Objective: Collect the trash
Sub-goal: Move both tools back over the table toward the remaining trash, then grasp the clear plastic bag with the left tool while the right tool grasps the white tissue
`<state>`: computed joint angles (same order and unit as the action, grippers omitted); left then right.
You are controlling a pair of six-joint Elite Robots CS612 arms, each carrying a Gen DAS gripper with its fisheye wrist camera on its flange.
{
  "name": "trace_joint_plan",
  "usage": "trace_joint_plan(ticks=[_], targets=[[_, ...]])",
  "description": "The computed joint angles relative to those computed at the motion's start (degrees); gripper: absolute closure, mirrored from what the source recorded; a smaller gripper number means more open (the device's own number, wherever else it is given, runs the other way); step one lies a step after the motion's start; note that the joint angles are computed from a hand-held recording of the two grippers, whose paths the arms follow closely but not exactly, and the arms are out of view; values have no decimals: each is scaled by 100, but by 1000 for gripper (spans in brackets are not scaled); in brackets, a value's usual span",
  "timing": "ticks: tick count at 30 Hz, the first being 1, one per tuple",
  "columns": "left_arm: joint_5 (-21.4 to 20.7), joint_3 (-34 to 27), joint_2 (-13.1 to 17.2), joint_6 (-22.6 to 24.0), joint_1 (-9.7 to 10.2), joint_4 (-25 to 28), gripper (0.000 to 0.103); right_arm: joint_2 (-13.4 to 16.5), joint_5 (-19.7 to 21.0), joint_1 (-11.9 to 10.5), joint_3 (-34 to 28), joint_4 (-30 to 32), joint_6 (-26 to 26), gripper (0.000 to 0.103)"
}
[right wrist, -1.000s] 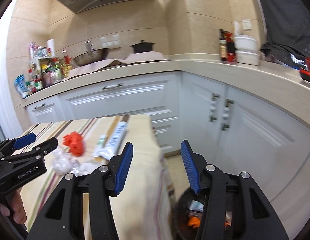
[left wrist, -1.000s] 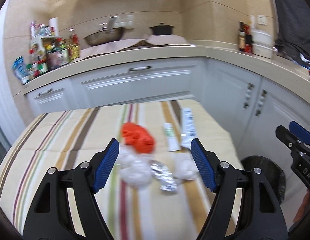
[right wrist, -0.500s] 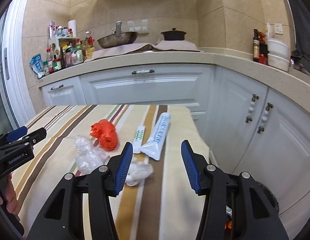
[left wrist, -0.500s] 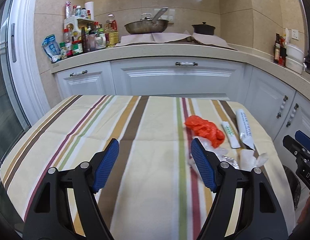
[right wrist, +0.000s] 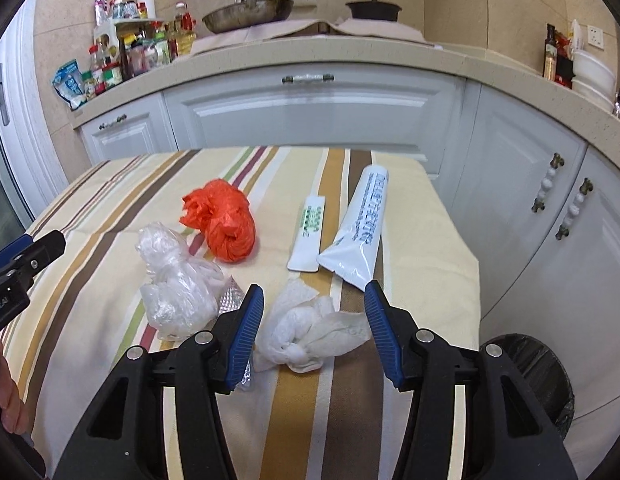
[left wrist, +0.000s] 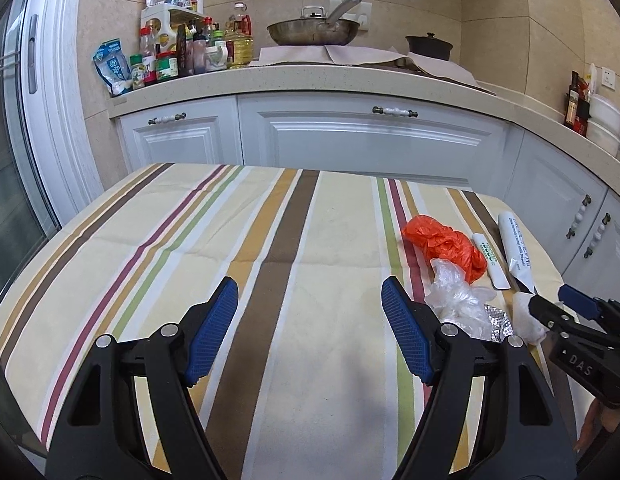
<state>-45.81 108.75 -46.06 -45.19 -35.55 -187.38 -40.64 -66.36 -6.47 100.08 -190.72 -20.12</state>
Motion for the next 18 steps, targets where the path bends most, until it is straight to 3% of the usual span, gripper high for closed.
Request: trace_joint_plan(ticks=[4, 8, 12, 18], targets=[[-177, -70, 48, 83, 30, -1, 31, 14, -121, 38, -122, 525, -102, 51], [-276, -128, 95, 143, 34, -4, 31, 10, 44, 2, -148, 809, -153, 53], [-354, -191, 129, 187, 25, 11, 30, -7, 262, -41, -105, 791, -222, 71], [-433, -274, 172, 323, -34, -91, 22, -29, 481, -130, 21, 200, -61, 73]])
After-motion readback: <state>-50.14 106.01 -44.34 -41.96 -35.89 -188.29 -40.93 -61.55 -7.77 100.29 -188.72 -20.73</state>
